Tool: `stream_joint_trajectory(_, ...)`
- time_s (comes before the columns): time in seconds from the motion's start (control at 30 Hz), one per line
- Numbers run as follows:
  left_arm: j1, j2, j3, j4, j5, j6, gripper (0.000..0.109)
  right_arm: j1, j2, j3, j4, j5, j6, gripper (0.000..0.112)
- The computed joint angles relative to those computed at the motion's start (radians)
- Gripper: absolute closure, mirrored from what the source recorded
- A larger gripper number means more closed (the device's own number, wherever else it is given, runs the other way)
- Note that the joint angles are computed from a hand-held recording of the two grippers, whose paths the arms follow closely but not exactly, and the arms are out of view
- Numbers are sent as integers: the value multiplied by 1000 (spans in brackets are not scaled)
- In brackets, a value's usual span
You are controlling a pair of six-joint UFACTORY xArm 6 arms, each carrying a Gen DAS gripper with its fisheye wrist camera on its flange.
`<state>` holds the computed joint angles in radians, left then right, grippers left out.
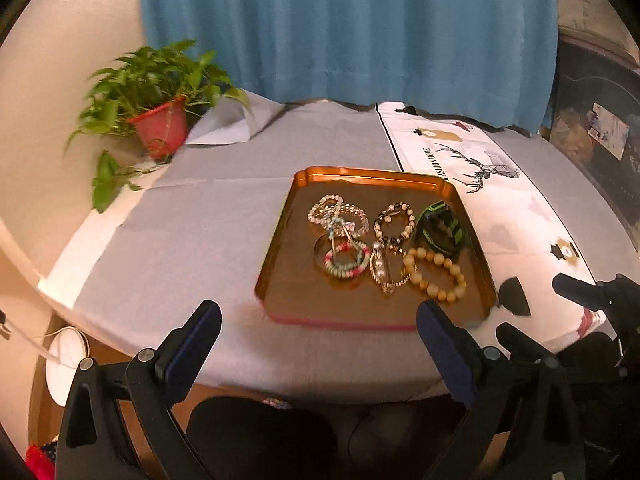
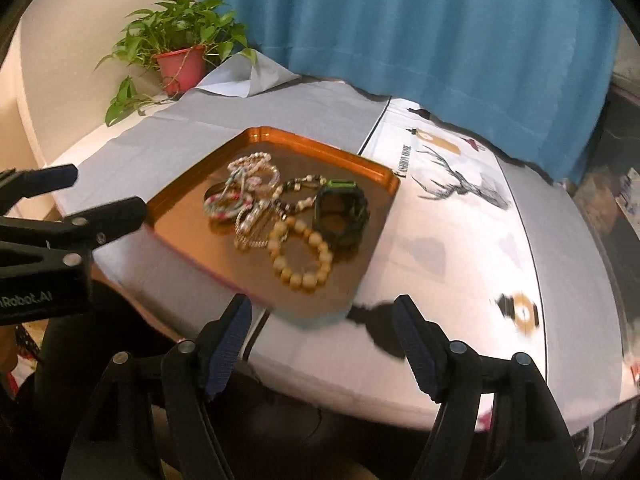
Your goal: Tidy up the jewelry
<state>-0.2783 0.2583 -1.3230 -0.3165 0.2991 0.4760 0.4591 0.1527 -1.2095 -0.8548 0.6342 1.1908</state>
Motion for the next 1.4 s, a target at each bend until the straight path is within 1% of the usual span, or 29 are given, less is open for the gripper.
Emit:
stream_joint_trajectory(0.07, 4, -45, 54, -22, -14, 12, 11, 23, -26, 27, -25, 19, 34, 39)
stream_joint_trajectory(0.1, 6, -67, 81, -52, -23, 38, 11, 34, -35, 36, -35, 30, 49, 39)
stream_joint_trajectory(0.27, 3, -144, 165, -119, -62, 100, 11, 69, -76, 65, -73, 73, 99, 39)
stream_joint_trajectory(0.6, -8, -202, 217, -175, -82, 164, 11, 99, -108, 78, -106, 110, 127, 39)
stream_joint_trajectory(0.97, -13, -215, 231, -185, -83, 179, 11, 110, -116, 81, -111, 119, 128, 38)
stream_joint_trajectory(1.4, -14, -223, 240, -155, -84, 156, 11, 107, -125, 91, -119, 118, 134, 38)
